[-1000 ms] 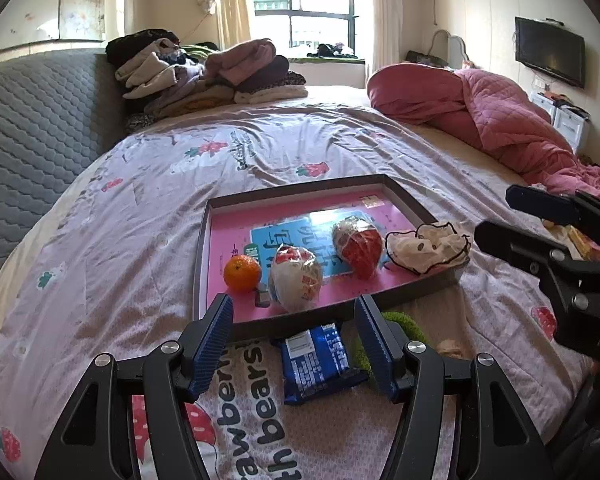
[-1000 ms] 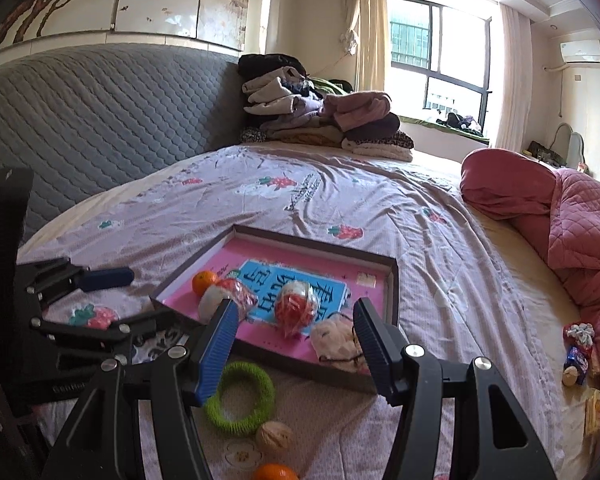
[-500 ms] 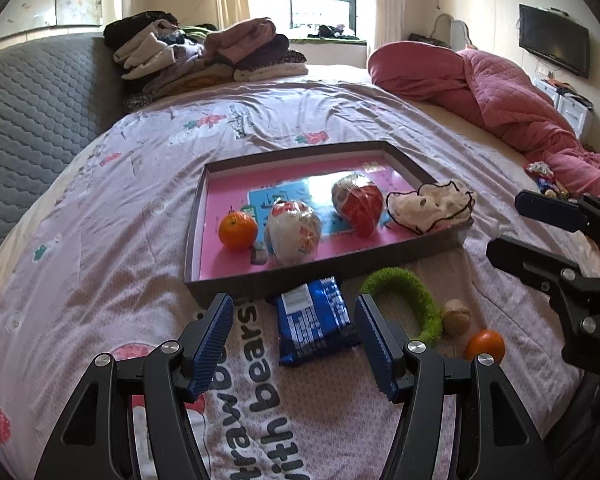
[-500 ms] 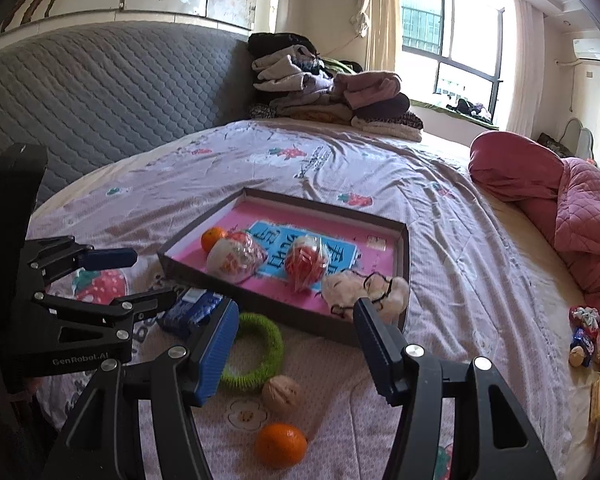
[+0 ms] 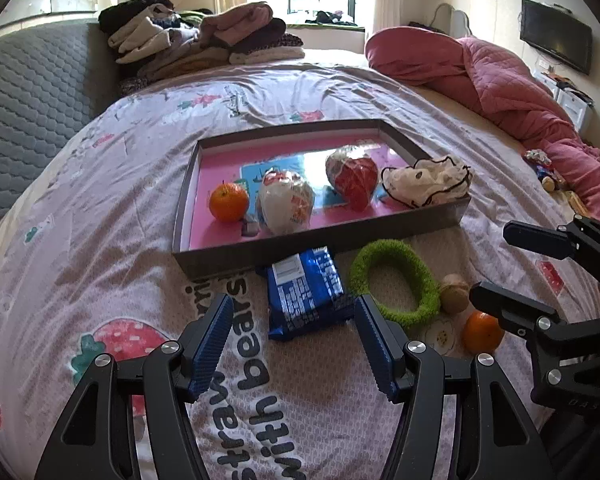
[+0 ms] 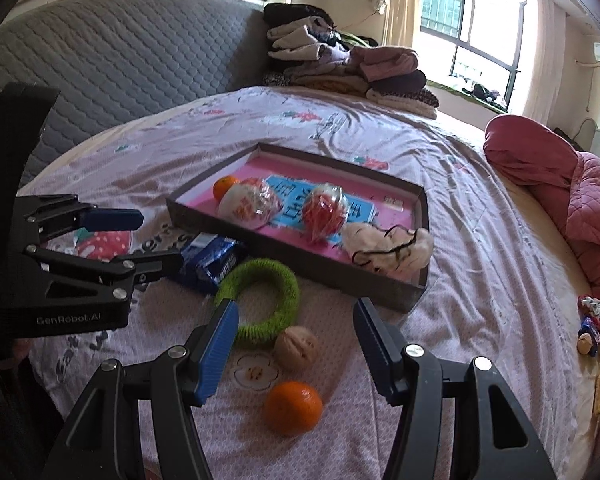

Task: Organize objects
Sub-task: 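Withdraw both grippers from the tray toward the blue snack packet and walnut, then close left gripper on the blue snack packet while right gripper closes on the walnut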

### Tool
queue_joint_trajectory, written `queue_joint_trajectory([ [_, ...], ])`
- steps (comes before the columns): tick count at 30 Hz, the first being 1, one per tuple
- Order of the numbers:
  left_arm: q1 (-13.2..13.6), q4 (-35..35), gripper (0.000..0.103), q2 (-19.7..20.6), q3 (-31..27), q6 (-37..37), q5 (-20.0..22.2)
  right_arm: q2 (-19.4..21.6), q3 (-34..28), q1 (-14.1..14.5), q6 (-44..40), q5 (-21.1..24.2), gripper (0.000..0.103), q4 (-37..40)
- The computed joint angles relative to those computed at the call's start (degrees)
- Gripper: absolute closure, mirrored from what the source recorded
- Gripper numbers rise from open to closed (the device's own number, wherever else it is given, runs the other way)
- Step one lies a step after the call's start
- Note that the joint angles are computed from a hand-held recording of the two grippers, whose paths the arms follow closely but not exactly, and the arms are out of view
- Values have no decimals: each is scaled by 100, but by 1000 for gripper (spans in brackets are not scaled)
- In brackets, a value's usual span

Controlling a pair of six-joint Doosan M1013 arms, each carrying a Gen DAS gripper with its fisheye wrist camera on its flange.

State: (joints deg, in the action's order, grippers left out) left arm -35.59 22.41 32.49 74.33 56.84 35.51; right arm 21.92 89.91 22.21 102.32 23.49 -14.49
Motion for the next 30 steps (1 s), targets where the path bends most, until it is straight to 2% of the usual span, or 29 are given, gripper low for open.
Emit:
queue_joint_trajectory([
  [9, -10, -172, 38, -26, 51, 111, 34, 60, -8, 6, -144, 299, 44, 144],
  [30, -42, -430, 38, 93, -98, 211, 159, 156, -47, -27, -133, 476, 44, 207],
])
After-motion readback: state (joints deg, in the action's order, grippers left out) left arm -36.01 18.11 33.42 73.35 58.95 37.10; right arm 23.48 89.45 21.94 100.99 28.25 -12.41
